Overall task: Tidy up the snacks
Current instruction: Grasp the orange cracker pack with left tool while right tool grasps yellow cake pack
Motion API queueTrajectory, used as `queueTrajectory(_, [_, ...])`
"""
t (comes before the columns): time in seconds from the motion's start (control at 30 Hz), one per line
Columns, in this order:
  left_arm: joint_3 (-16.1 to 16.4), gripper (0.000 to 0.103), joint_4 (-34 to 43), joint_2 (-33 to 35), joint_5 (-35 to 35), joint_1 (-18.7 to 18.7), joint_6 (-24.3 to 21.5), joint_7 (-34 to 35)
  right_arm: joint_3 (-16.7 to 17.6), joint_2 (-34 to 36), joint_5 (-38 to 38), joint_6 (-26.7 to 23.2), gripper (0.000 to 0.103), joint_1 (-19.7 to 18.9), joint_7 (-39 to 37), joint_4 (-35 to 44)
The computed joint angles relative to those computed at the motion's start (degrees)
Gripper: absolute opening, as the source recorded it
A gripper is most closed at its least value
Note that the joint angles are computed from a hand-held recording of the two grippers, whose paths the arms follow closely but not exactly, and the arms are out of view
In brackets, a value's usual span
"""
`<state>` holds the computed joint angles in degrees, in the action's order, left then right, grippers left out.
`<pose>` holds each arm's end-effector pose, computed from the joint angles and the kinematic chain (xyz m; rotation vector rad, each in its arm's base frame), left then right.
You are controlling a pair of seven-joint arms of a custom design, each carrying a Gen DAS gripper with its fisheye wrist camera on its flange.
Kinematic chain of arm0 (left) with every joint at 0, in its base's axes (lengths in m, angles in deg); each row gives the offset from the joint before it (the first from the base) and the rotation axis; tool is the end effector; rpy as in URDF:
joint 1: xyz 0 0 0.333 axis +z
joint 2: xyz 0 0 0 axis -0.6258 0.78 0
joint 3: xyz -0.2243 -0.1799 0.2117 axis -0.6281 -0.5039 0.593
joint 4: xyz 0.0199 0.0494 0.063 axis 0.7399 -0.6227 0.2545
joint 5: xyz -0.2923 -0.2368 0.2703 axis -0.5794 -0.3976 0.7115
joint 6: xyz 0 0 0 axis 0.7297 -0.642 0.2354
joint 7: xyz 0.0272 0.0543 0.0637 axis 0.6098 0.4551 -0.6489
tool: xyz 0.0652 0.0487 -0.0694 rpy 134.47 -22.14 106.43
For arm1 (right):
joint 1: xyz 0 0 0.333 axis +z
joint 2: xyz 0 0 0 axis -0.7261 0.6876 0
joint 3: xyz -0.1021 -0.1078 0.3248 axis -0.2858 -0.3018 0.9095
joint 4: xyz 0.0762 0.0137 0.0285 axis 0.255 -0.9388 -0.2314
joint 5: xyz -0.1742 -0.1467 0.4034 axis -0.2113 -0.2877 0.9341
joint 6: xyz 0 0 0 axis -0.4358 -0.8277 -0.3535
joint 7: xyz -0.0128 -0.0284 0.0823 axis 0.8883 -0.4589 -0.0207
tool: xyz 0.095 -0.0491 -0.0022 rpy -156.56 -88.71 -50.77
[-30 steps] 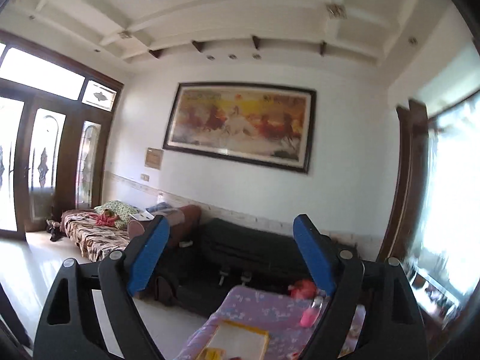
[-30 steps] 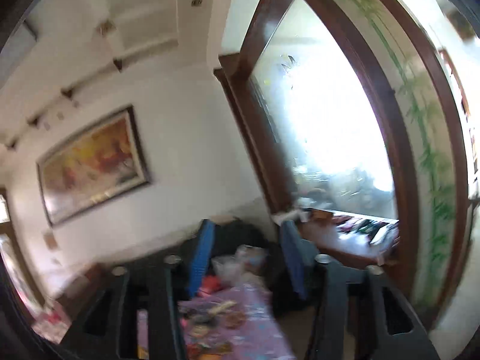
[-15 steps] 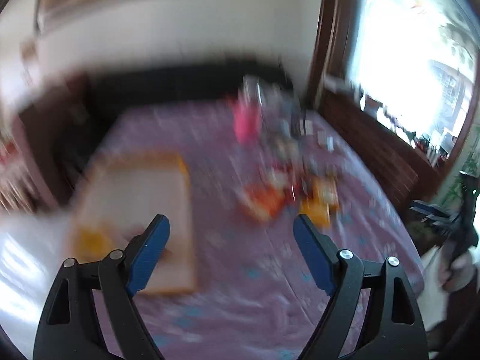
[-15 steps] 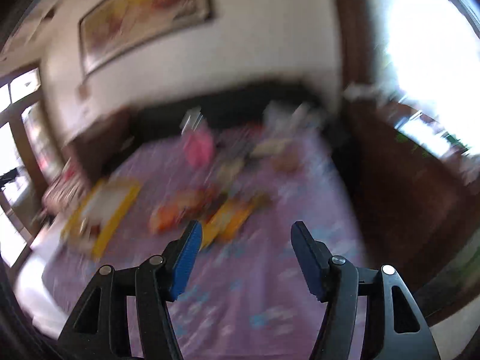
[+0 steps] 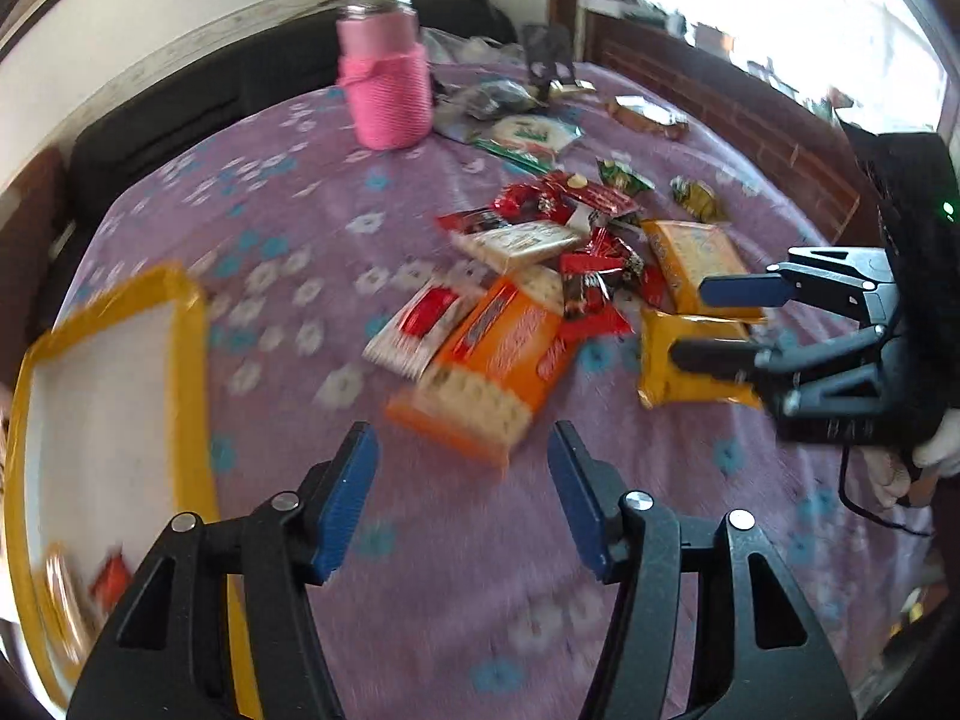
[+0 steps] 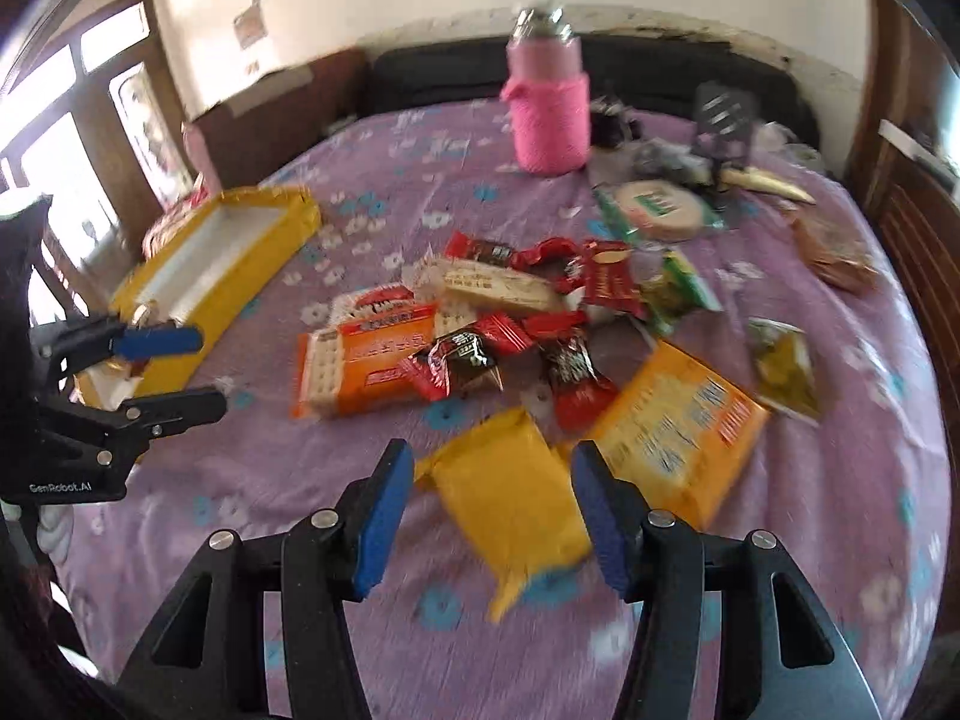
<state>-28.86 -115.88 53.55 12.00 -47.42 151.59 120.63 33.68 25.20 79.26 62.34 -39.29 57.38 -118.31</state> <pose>0.5948 -0.2135 0.4478 -1.6358 2.1639 -0.5823 0.6309 0.0678 0.4424 -2.2295 1.2396 -0.2710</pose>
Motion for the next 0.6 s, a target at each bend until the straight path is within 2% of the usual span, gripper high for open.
queueTrajectory(0.1, [0.0, 0.058, 4.3, 4.7, 3.8, 0.1, -0.6, 0.7, 0.3, 2.8, -3.6, -0.9, 0.058, 0.1, 0.1, 1.7])
queueTrajectory(0.2, [-0.2, 0.058, 6.2, 7.2, 4.3, 0.5, -0.2, 3.7, 0.8, 3.2, -3.2, -0.6, 0.066, 0.0, -3.3, 1.4])
queueTrajectory(0.27, [-0.7, 0.065, 6.5, 8.3, 2.3, 1.2, 2.3, 6.6, 1.1, 2.8, -3.7, 0.3, 0.068, 0.2, -4.8, 0.6])
queueTrajectory(0.3, [-1.1, 0.066, 6.9, 8.8, 1.1, 1.5, 2.4, 8.1, 1.1, 2.7, -3.7, -0.1, 0.068, 0.2, -5.1, 0.4])
queueTrajectory(0.43, [-4.0, 0.07, 7.6, 10.0, -7.3, 2.9, 2.3, 18.1, 0.6, 1.4, -5.2, -3.7, 0.06, 0.0, -3.1, -0.3])
queueTrajectory(0.47, [-3.7, 0.072, 8.0, 10.4, -6.5, 2.3, 1.5, 18.3, 0.6, 0.8, -5.5, -3.8, 0.06, 0.0, -2.6, -1.0])
queueTrajectory(0.53, [-1.2, 0.073, 8.2, 11.0, 2.0, -0.9, 0.5, 13.2, 0.5, -0.7, -5.7, -4.0, 0.059, 0.2, -2.2, -2.5])
queueTrajectory(0.57, [-0.9, 0.068, 7.7, 10.8, 3.4, -1.2, 1.8, 11.9, 0.4, -1.9, -5.8, -4.0, 0.059, 0.3, -2.0, -3.8])
queueTrajectory(0.6, [-1.4, 0.063, 8.0, 10.8, 2.1, -0.9, 0.4, 12.4, 0.3, -2.8, -5.7, -4.0, 0.059, 0.4, -1.9, -4.8])
